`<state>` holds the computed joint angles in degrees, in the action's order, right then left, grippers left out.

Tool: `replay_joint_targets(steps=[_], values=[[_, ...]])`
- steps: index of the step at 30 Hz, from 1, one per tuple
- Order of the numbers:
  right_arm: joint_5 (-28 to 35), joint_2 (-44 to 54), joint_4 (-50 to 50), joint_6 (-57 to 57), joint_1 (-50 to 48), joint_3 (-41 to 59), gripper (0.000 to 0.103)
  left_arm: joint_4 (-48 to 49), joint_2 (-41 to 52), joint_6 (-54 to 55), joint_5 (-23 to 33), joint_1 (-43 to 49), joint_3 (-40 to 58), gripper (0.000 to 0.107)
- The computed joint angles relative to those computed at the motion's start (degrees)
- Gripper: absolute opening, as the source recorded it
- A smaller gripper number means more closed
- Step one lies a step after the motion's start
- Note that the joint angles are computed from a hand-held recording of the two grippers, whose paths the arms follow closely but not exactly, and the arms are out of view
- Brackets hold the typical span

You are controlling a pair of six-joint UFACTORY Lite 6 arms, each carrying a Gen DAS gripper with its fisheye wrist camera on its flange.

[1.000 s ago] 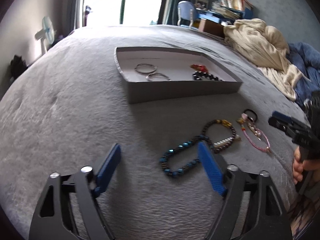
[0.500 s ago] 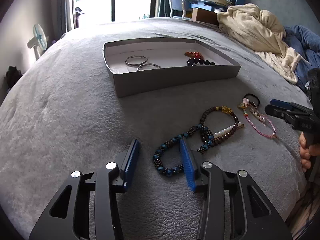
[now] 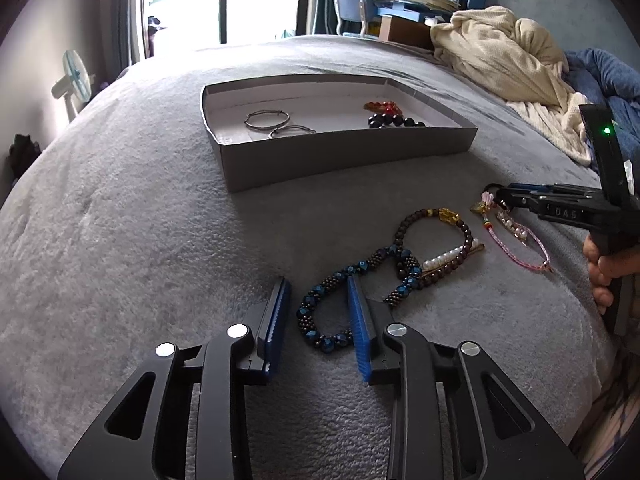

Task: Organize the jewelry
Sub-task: 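Grasp the blue beaded bracelet with the left tool while the right grasps the black hair tie, then carry the blue bracelet and black hair tie over the grey tray with both tools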

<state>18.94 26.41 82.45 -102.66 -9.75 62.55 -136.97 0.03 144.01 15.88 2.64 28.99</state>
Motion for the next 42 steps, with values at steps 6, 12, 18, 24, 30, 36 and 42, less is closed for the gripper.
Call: replay_joint_targets(steps=[6,12,18,24,30,36,42], values=[[1.82,-0.71,6.56,-7.55,-0.91,-1.94,0.007,-3.99,0.46,3.54,-1.93,-1.72,0.76,0.032],[7.47,-1.47,8.36,-9.05,-4.25,-3.05,0.004,3.23,-1.36,-3.22,-1.98,-1.72,-0.16,0.017],[11.64,-3.27,12.02,-11.19,-7.34,-5.13,0.003,15.69,-4.40,-15.03,0.45,0.56,-1.95,0.007],[14.28,-3.36,12.74,-10.10,-9.94,-5.13,0.003,22.27,-10.53,-21.67,1.00,1.26,-3.25,0.007],[14.21,-4.82,13.94,-12.34,-9.47,-6.33,0.003,33.99,-14.64,-33.14,2.18,4.30,-1.93,0.007],[14.37,-6.94,13.13,-12.11,-8.65,-6.82,0.003,42.37,-15.31,-41.05,3.34,6.31,1.19,0.007],[14.61,-9.13,11.34,-9.37,-6.97,-5.34,0.003,48.10,-13.28,-47.15,2.03,4.89,7.58,0.007]])
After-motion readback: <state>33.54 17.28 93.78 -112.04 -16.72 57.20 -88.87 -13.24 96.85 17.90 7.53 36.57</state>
